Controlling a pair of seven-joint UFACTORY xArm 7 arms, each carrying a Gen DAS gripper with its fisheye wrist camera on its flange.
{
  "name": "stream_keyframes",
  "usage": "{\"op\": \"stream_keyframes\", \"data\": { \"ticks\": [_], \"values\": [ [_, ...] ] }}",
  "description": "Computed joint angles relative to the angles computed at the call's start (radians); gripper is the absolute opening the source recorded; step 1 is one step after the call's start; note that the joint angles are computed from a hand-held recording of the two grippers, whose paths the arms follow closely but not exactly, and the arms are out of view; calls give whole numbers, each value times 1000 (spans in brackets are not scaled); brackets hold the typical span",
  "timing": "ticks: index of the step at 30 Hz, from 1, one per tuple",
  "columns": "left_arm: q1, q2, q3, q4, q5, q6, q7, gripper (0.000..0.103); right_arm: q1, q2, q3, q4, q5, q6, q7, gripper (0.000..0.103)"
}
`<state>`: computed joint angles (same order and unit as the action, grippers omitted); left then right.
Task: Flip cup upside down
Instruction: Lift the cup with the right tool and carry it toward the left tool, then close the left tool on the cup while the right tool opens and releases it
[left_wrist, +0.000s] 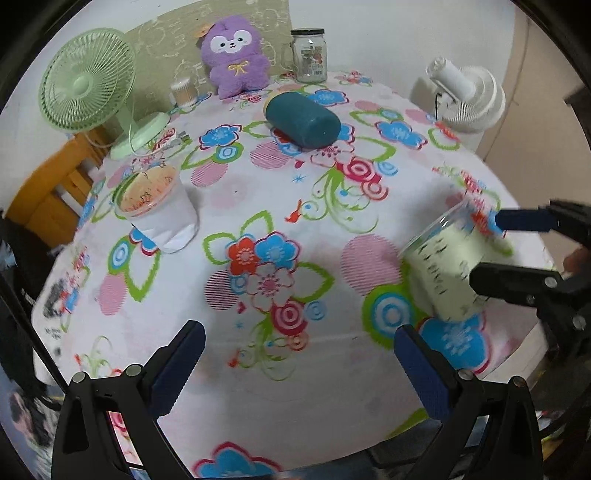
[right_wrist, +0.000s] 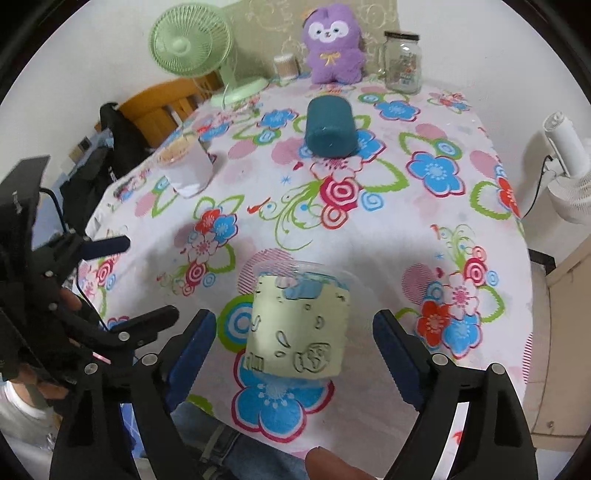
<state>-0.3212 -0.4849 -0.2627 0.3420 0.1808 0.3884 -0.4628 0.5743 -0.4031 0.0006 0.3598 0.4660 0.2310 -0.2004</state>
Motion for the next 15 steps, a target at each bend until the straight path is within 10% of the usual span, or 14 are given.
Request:
{"op": "stream_keyframes", "data": {
  "ticks": [15],
  "values": [
    [23, 36, -139, 48, 28, -75, -352, 103, -77, -228, -88, -133, -75, 18, -13, 89]
  ]
}}
